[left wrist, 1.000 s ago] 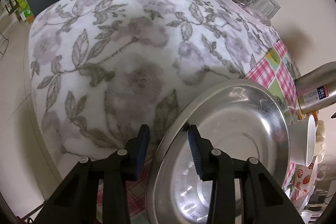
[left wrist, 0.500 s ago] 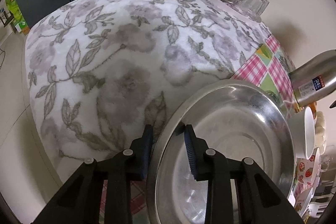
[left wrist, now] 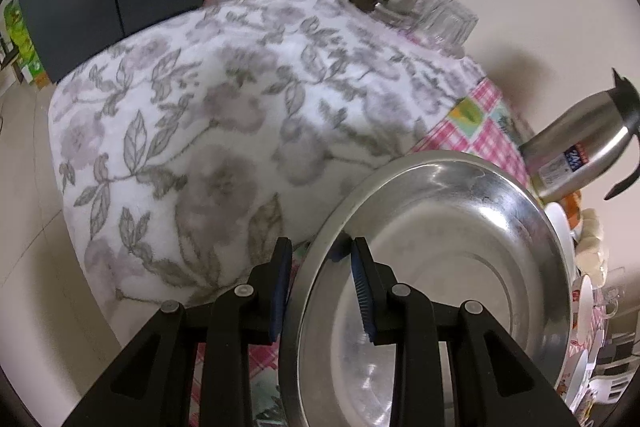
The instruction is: Organize plates and bowls
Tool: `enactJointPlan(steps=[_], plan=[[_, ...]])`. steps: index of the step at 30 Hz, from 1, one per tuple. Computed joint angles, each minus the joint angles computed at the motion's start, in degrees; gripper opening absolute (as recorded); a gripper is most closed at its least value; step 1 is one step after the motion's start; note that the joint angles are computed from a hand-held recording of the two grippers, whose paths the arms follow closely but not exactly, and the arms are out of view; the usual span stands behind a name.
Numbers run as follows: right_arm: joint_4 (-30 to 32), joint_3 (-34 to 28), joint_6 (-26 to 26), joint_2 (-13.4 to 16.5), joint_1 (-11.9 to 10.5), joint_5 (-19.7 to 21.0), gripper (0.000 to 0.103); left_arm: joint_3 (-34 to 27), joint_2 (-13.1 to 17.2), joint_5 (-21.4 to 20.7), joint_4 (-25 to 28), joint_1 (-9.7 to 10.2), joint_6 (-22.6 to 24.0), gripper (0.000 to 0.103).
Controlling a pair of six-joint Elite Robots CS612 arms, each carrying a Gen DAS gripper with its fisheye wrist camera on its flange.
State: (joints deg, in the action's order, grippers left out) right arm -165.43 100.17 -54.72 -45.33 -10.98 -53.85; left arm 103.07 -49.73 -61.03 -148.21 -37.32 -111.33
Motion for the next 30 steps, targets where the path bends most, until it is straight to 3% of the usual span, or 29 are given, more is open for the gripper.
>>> enactJointPlan(steps=[19, 25, 30], plan=[[-2.66, -1.86, 2.01, -0.72, -4.33, 2.01, 0.026, -8.52, 2.05, 5.76, 3.08, -2.73, 11.04, 0.031], [-2.04, -3.42, 3.53, -0.41, -5.78, 1.56, 0.026, -11.89, 3.73, 5.24, 2.83, -3.20, 15.92, 0.031], [-1.16, -4.73, 4.76, -0.17, -6.45, -1.24, 0.027, -15.12, 5.34, 3.98, 3.61, -3.54, 20.19, 0.031]])
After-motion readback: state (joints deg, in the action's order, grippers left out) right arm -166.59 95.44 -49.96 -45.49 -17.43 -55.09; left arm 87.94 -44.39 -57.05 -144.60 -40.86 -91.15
